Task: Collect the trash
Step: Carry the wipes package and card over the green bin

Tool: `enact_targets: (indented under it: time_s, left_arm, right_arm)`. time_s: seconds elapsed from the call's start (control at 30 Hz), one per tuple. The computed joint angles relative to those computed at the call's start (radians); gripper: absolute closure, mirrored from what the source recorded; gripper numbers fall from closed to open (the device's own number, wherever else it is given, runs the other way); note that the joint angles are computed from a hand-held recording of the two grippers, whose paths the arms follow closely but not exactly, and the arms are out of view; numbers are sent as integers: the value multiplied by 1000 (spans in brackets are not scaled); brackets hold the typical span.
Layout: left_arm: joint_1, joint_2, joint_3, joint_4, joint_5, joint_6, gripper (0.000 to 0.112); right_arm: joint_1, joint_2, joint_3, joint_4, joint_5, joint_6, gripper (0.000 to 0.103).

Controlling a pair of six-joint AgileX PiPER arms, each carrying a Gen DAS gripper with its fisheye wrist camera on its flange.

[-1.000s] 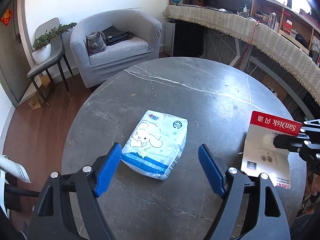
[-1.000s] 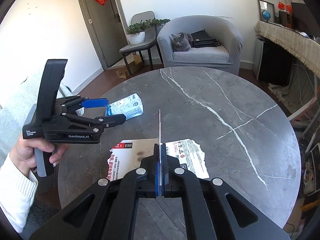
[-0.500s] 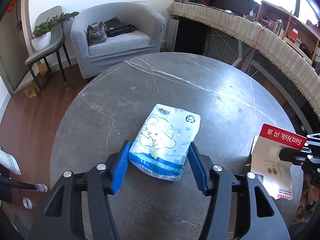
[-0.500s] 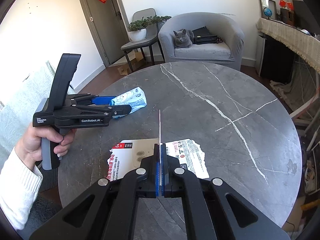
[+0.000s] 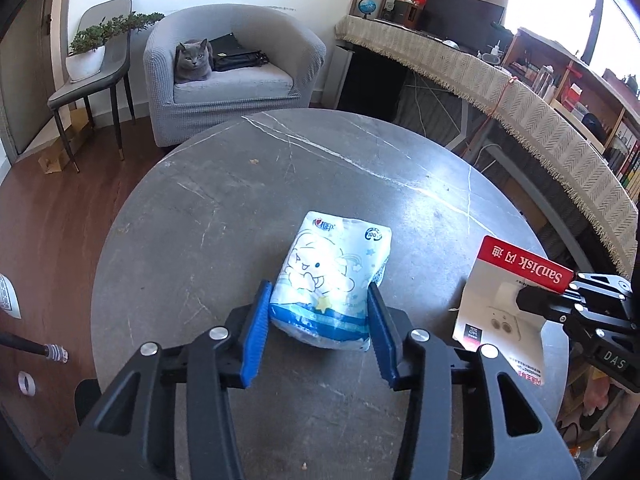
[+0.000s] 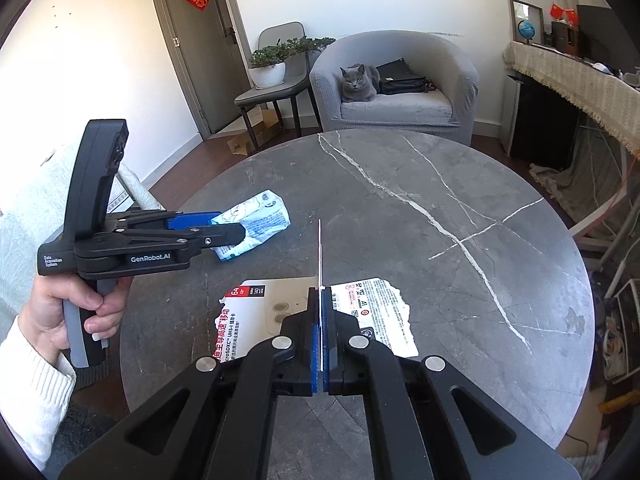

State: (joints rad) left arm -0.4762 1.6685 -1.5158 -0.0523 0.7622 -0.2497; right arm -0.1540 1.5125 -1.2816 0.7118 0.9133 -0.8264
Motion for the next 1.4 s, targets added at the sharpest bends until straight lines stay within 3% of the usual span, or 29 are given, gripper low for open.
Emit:
enact_targets:
  time_s: [0.17, 0.77, 0.93, 1.4]
  left_arm:
    - [8, -103, 98, -58, -31, 6, 64]
    - [26, -440, 366, 101, -25, -191, 64]
    - [45, -509, 405, 179, 16, -230, 64]
    - [359, -578, 590, -36, 33, 106, 64]
  right_arm:
    - [13, -58, 64, 9, -30, 7, 102]
    - [206, -221, 209, -2, -130, 89, 102]
    - [281, -228, 212, -29, -167, 148, 102]
    - [525, -139, 132, -144, -269, 336, 102]
